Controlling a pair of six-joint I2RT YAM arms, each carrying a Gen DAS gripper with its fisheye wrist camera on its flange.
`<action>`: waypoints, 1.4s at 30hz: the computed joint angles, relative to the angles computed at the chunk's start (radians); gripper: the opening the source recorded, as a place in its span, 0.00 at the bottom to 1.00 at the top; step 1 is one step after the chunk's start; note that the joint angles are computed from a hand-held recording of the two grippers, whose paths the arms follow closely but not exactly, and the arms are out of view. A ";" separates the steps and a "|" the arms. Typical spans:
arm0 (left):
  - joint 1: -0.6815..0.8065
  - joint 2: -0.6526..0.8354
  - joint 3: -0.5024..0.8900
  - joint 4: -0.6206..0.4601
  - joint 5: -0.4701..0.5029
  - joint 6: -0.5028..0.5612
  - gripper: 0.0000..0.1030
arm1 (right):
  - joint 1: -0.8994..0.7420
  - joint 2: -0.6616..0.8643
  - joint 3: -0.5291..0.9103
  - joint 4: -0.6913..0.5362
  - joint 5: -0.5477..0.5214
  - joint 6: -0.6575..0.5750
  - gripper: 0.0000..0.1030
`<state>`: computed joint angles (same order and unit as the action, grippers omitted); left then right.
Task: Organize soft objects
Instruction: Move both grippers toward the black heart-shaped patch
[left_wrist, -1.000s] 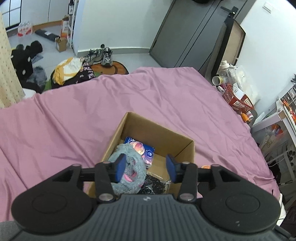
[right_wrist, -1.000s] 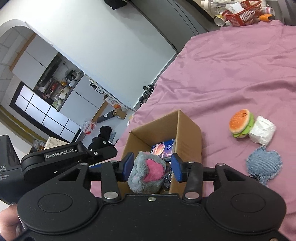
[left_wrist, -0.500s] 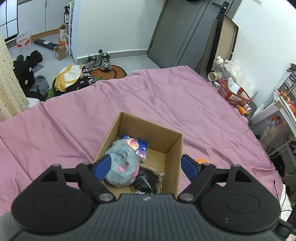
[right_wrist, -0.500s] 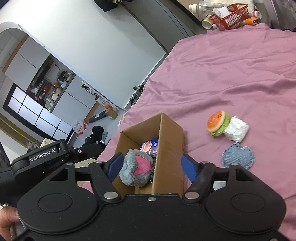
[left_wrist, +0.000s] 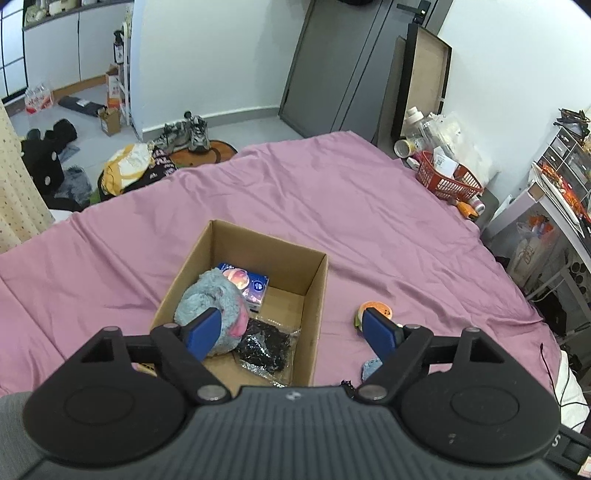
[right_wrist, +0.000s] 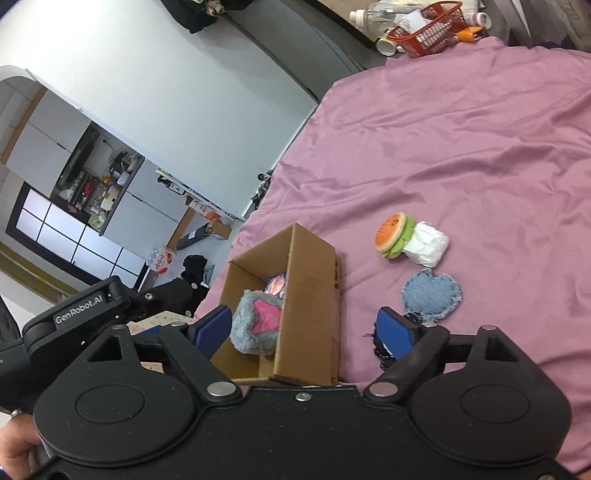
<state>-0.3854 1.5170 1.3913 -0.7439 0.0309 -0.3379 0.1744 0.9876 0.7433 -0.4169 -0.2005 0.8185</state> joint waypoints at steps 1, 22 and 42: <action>-0.007 -0.004 -0.003 0.001 -0.001 -0.006 0.80 | -0.004 -0.006 -0.003 -0.007 0.004 0.002 0.85; -0.202 -0.008 -0.077 0.049 -0.073 -0.154 0.80 | -0.271 -0.078 -0.145 0.017 -0.129 0.095 0.85; -0.355 0.140 -0.099 0.097 -0.148 -0.240 0.59 | -0.389 -0.010 -0.237 0.108 -0.236 0.164 0.68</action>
<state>-0.7409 1.6570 1.2921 -0.6473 -0.1174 -0.5778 -0.2146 0.9780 0.5066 -0.3089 -0.4366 0.9826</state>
